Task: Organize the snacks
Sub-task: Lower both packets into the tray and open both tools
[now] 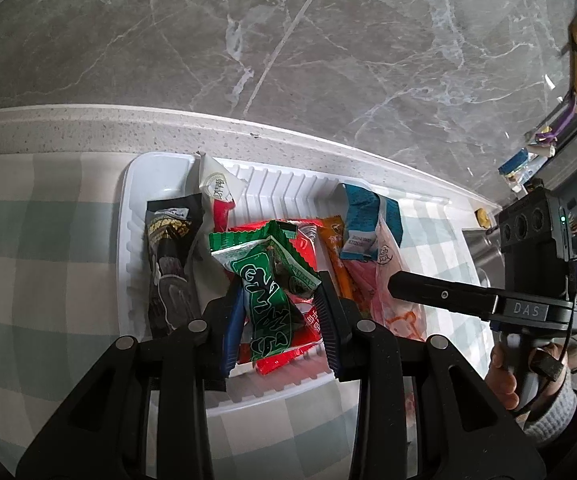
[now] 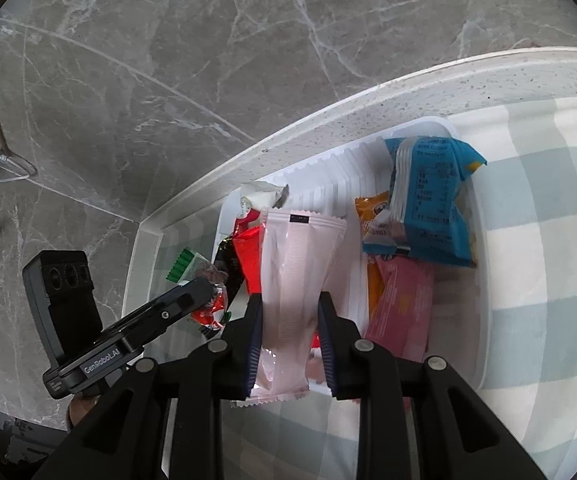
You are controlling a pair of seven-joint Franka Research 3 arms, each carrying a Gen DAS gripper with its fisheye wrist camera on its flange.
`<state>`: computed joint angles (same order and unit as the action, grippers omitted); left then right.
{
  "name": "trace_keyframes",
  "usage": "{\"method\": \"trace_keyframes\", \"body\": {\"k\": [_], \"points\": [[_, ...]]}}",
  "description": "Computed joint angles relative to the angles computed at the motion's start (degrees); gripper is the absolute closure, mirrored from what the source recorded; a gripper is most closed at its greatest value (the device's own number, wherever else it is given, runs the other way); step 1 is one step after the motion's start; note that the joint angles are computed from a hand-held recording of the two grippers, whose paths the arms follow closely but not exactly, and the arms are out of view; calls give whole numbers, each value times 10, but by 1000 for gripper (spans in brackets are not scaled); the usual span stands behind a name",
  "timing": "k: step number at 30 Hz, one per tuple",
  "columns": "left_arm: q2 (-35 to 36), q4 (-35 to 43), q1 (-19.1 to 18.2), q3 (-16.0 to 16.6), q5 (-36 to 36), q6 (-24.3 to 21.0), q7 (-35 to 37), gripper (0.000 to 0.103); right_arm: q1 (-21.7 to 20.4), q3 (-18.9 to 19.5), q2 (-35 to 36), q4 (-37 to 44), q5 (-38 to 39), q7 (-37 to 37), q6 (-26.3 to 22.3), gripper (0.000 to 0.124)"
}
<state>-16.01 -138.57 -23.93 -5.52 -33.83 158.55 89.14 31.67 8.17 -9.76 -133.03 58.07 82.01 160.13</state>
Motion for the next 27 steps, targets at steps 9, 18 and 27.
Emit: {"method": "trace_keyframes", "body": {"k": [9,18,27], "points": [[17,10,18,-16,43,-1,-25,70,-15,15,20,14,-109,75,21,92],[24,9,31,-32,111,10,-73,54,-19,26,10,5,-247,163,45,78],[-13,-6,31,-33,180,12,-121,53,-6,35,-57,-50,-298,203,58,75]]}}
